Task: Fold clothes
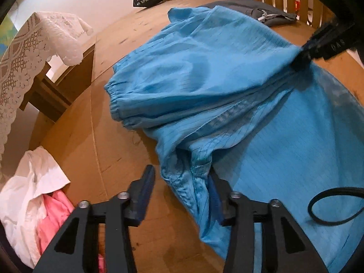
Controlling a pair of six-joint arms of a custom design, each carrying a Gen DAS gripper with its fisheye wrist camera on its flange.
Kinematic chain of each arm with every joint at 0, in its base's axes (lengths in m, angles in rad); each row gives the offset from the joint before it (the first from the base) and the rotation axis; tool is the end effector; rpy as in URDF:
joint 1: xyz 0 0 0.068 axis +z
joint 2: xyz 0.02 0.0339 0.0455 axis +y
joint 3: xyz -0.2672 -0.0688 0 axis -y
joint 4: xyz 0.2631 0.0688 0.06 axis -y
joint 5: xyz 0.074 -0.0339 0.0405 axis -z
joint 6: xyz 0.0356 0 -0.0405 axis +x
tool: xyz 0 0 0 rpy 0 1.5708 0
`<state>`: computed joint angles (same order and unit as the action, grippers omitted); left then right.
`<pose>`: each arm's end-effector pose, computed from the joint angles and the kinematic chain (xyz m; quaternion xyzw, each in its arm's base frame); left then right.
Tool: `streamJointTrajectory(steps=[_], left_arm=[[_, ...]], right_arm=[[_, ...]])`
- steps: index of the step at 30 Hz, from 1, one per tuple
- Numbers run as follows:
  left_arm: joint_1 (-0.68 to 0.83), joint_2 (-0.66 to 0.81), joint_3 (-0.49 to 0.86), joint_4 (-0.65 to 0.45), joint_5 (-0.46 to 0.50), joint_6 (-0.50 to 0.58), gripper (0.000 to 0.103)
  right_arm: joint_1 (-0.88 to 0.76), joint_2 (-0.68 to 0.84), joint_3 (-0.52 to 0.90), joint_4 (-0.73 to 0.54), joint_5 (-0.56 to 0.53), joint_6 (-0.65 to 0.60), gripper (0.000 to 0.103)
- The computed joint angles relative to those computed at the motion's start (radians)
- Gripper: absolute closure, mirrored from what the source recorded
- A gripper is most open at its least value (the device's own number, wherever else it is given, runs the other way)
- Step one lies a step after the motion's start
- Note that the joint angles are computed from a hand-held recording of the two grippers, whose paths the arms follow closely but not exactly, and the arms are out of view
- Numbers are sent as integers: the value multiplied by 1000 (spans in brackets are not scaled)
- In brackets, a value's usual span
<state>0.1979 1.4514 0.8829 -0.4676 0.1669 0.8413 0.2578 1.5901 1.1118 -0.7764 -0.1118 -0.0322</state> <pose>0.2931 0.0528 0.1938 0.3248 0.9049 0.0609 0.2684 0.3088 0.0855 0.2089 -0.1512 0.9744 0.0725 0.1499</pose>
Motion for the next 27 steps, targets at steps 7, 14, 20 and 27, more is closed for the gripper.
streamJointTrajectory(steps=[7, 14, 20, 27], left_arm=[[95, 30, 83, -155, 105, 82, 65], [94, -17, 236, -225, 243, 30, 65], [-31, 188, 321, -154, 178, -68, 65], [-28, 259, 295, -102, 123, -60, 59]], right_arm=[[-5, -3, 20, -41, 43, -50, 60], [61, -189, -24, 15, 130, -38, 57], [74, 12, 5, 95, 125, -42, 57], [7, 34, 13, 82, 85, -86, 57]])
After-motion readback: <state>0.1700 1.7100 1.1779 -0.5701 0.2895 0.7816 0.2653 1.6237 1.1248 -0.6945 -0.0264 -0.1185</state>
